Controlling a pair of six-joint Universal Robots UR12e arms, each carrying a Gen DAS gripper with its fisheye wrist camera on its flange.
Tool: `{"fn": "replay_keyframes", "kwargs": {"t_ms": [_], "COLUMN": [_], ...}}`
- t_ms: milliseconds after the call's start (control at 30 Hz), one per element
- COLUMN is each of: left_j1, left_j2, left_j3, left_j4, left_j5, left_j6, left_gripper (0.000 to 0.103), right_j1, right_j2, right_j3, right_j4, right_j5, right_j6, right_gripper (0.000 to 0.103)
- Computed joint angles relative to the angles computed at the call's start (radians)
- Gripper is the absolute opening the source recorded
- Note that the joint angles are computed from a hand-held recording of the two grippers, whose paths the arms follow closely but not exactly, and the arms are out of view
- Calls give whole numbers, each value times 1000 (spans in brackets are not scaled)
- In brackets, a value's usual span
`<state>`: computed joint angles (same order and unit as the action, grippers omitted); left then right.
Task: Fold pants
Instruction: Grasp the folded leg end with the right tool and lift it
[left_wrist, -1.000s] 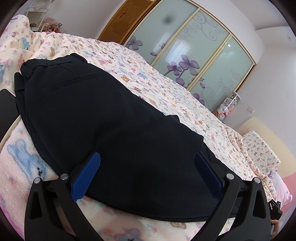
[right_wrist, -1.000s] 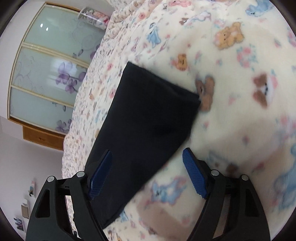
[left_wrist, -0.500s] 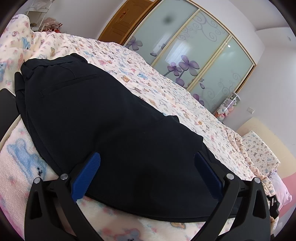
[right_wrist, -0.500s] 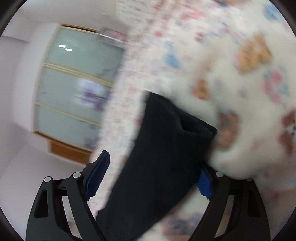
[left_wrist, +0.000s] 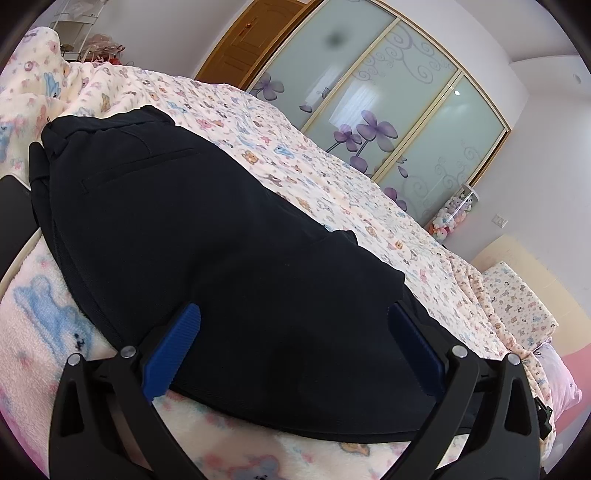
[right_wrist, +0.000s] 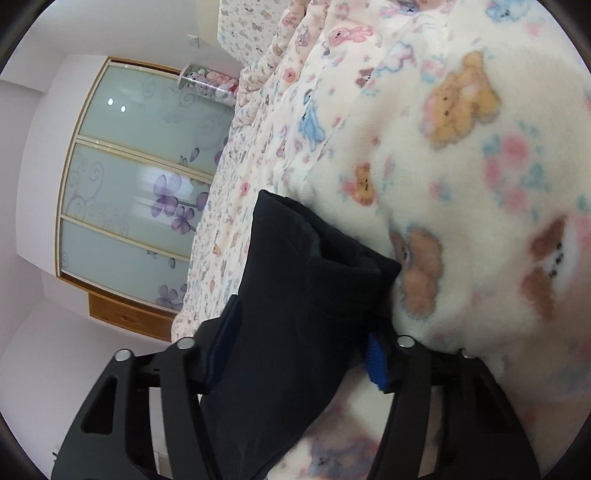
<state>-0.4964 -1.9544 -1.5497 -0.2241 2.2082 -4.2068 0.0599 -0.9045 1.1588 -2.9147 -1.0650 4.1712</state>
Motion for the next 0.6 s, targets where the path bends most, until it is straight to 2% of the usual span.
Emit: {"fn": "replay_keyframes", "kwargs": {"t_ms": [100,267,367,467,600], "left_j1": [0,0,0,0,0], "left_j2": [1,0,1,0,0], "left_j3": [-1,-1,-1,-1,-1], "left_j4": [-1,0,-1,-4,-4], "left_j5": [0,0,0,2,1], "left_j6": [-1,-1,-1,-2,-2], "left_gripper": [101,101,101,101,101], "right_j1": [-2,4,16,34,55], "right_j2": [3,-10,-20,-22,-16], "right_j3": [0,12,16,-4,-30], "right_j4": [-7,17,8,-15,-93], "right_j5": [0,-44,-96,-152,-160], "right_j6": [14,-16,-53,-139,-201], "right_gripper": [42,13,8,8,8]}}
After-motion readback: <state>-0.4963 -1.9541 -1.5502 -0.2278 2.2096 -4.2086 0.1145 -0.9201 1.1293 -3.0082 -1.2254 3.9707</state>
